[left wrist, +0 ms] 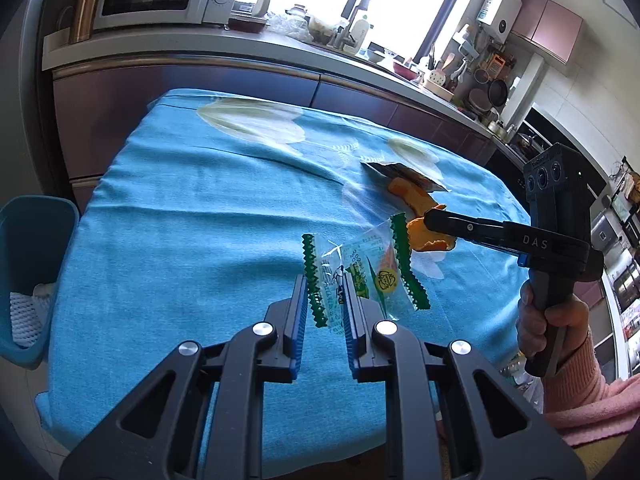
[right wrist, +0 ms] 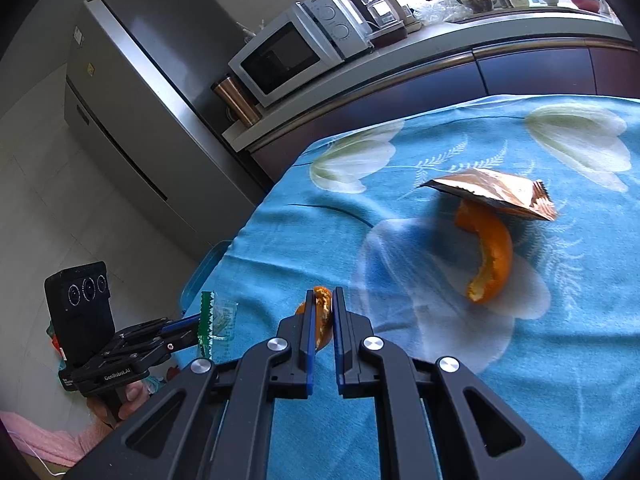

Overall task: Collect trash
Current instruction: 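Grasp the clear green-edged wrapper with the left tool while the right tool grasps an orange peel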

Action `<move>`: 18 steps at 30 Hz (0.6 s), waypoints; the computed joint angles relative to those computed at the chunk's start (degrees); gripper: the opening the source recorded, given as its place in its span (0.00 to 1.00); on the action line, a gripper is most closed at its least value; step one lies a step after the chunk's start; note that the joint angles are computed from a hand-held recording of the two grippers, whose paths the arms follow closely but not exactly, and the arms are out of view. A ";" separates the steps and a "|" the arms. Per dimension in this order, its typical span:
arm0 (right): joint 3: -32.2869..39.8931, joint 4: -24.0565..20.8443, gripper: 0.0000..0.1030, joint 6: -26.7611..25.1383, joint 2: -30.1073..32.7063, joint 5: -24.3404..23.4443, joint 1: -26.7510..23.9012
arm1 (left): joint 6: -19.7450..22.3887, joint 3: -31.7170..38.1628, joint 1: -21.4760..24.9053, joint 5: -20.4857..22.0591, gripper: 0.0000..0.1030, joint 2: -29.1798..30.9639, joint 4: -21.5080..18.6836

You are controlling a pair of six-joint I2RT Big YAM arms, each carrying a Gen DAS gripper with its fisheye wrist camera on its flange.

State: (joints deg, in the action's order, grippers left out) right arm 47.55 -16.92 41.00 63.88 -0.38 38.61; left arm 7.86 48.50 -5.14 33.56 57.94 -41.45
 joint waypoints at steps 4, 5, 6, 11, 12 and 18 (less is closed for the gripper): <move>2.30 1.03 0.07 -0.71 2.49 -1.03 0.50 | 0.50 -0.09 2.92 0.49 0.17 -0.74 -0.50; 2.92 1.21 0.07 -0.98 3.07 -1.19 0.68 | 0.66 -0.11 3.73 0.68 0.17 -0.88 -0.66; 3.63 1.40 0.07 -1.32 3.71 -1.35 0.85 | 0.73 -0.09 4.50 0.70 0.17 -0.97 -0.71; 6.91 2.49 0.07 -2.31 6.87 -3.01 1.28 | 1.49 0.00 8.85 1.43 0.17 -1.44 -1.17; 7.65 2.73 0.07 -2.46 7.61 -3.50 1.38 | 1.65 0.06 9.71 1.61 0.17 -1.52 -1.30; 11.56 3.00 0.07 -3.72 11.18 -4.96 2.47 | 3.34 0.51 15.32 2.98 0.17 -1.97 -2.29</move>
State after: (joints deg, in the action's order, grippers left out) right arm 59.10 -13.92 37.28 75.07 -5.33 41.08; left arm 11.20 49.01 10.18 36.53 55.98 -43.74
